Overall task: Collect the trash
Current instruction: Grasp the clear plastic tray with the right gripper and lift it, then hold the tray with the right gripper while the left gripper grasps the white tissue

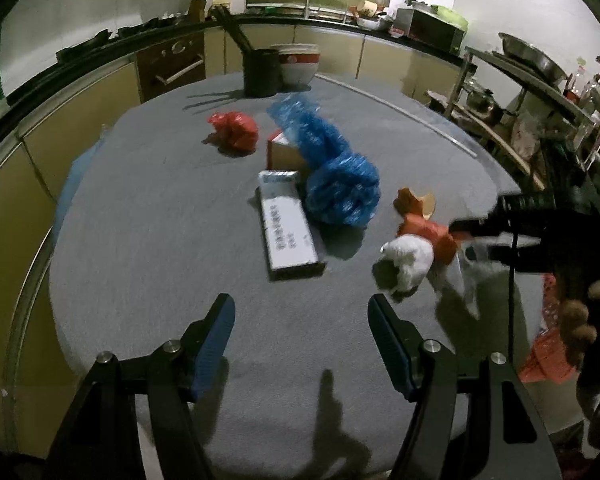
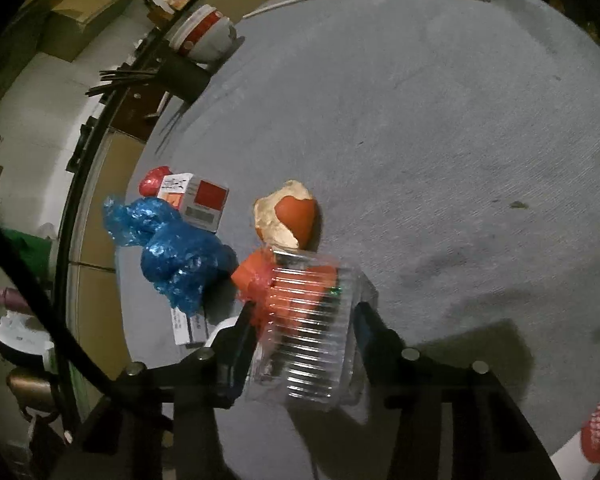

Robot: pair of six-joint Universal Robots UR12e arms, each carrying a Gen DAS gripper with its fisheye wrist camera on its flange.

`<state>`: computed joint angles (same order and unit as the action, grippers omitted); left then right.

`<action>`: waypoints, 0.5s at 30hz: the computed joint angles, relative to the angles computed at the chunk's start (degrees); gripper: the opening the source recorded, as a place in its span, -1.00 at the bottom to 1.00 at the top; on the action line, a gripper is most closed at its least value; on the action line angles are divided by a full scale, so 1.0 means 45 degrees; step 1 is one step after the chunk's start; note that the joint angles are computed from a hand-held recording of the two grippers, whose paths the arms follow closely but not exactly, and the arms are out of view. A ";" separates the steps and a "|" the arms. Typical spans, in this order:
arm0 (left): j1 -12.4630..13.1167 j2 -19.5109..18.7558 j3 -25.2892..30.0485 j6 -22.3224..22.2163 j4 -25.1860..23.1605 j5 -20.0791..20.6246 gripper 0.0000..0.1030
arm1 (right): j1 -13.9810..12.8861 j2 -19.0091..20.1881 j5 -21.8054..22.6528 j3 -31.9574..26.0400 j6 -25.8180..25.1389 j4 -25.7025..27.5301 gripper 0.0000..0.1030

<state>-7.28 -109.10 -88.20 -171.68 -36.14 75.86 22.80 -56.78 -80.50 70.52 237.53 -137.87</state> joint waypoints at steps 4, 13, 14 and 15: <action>-0.0225 -0.0231 0.0425 0.0221 -0.0412 -0.0422 0.35 | -0.0081 -0.0488 -0.0089 0.0808 0.0152 -0.0445 -0.03; -0.0797 -0.1220 0.1839 0.0551 -0.2122 -0.1913 0.49 | -0.0330 -0.1652 -0.0240 0.2855 0.0645 -0.3176 -0.03; -0.0820 -0.1311 0.1953 0.0557 -0.2277 -0.2071 0.50 | -0.0360 -0.1707 -0.0214 0.2998 0.0724 -0.3443 -0.03; -0.0902 -0.1485 0.2169 0.0485 -0.2549 -0.2056 0.50 | -0.0392 -0.1762 -0.0199 0.3133 0.0824 -0.3681 -0.03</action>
<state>-11.34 -115.78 -78.44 -169.50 -47.61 66.60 21.04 -64.71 -81.39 84.62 241.24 -154.43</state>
